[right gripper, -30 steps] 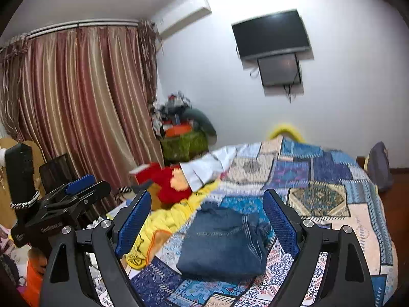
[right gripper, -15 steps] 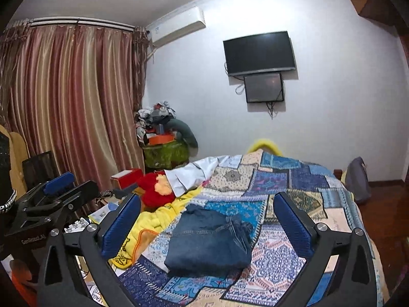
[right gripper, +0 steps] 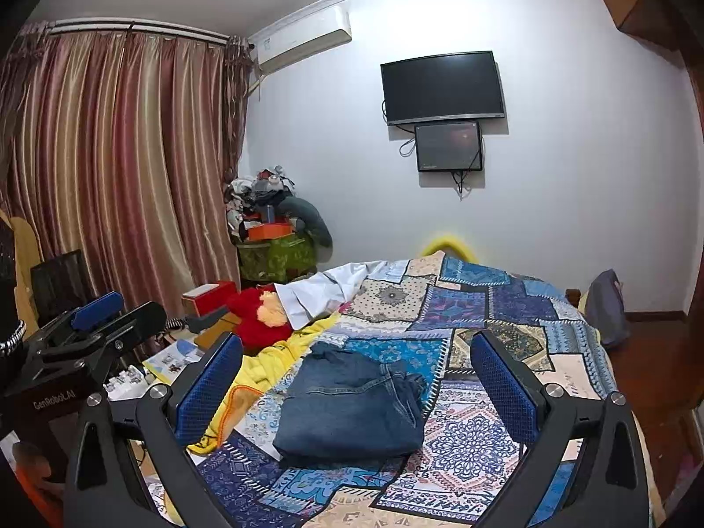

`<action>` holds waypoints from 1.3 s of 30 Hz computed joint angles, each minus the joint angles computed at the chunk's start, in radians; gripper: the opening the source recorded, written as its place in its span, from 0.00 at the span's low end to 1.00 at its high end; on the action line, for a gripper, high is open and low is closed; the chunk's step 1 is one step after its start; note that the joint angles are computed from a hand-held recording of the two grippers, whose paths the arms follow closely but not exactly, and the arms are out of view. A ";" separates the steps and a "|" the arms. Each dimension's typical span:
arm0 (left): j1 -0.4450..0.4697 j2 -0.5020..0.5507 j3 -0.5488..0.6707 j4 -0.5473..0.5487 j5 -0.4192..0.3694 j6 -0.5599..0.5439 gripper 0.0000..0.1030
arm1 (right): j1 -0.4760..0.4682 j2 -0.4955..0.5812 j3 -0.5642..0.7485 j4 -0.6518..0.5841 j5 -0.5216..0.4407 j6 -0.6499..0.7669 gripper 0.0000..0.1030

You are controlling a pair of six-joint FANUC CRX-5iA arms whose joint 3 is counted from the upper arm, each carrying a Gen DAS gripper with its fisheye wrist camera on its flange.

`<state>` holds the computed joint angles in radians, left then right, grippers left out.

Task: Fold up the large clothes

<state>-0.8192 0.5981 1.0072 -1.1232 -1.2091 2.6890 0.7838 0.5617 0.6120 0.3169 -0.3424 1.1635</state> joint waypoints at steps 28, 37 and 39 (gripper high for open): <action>0.028 -0.011 -0.022 0.045 0.013 -0.001 0.99 | -0.002 0.022 0.034 -0.021 -0.037 0.010 1.00; 0.029 -0.008 -0.019 0.052 0.028 -0.015 0.99 | -0.001 0.019 0.018 0.023 -0.025 -0.035 1.00; 0.030 -0.010 -0.025 0.055 0.033 -0.016 0.99 | 0.001 0.015 0.002 0.063 -0.014 -0.071 1.00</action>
